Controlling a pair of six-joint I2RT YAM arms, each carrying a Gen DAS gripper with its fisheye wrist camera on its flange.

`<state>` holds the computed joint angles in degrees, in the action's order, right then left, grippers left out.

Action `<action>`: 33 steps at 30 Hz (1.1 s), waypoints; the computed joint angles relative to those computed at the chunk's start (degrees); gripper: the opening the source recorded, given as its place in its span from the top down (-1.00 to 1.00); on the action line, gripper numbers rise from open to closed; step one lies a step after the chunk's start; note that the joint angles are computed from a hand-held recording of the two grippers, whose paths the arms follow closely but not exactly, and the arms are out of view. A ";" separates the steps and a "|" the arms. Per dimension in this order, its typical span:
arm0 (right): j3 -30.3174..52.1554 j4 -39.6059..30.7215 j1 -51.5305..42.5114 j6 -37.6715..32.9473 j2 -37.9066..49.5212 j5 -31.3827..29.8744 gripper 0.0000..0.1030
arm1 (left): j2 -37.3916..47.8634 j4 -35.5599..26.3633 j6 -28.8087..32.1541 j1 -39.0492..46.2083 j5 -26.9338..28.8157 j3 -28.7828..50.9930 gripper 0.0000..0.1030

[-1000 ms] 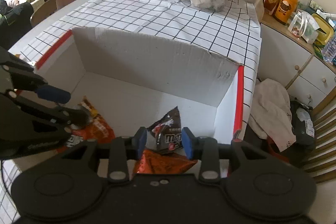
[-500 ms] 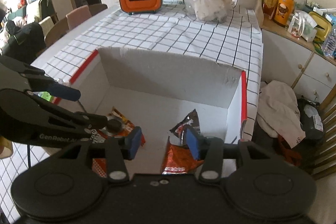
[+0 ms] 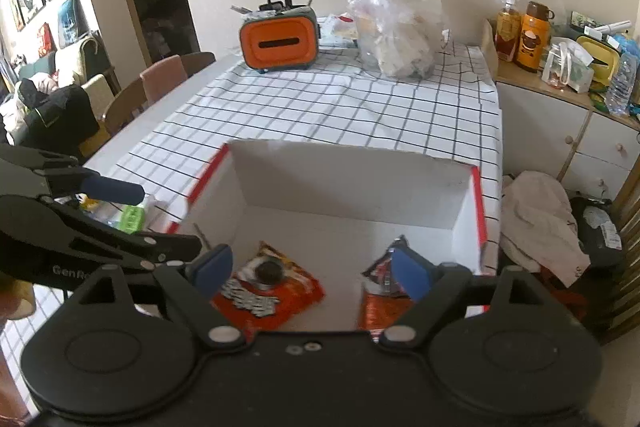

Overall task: Organize snacks
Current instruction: 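Move both tools back toward the snacks on the table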

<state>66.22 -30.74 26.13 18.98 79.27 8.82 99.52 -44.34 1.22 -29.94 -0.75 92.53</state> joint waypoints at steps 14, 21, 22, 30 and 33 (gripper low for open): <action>5.45 0.84 12.01 11.66 4.97 6.23 -0.99 | -16.62 10.17 11.81 10.75 5.01 -19.16 -0.69; 10.88 0.99 16.83 15.12 11.59 7.92 -0.99 | -23.09 12.62 20.73 19.90 10.69 -27.17 -0.69; 11.84 0.96 17.28 15.35 12.75 7.87 -0.99 | -23.43 12.32 21.70 21.63 12.14 -27.71 -0.69; 21.20 -0.55 20.68 16.02 22.66 7.68 -0.99 | -21.33 7.28 26.15 34.27 21.01 -27.57 -0.69; 25.52 -1.36 21.26 16.08 26.86 7.19 -0.99 | -20.02 6.72 28.33 38.69 23.31 -28.20 -0.69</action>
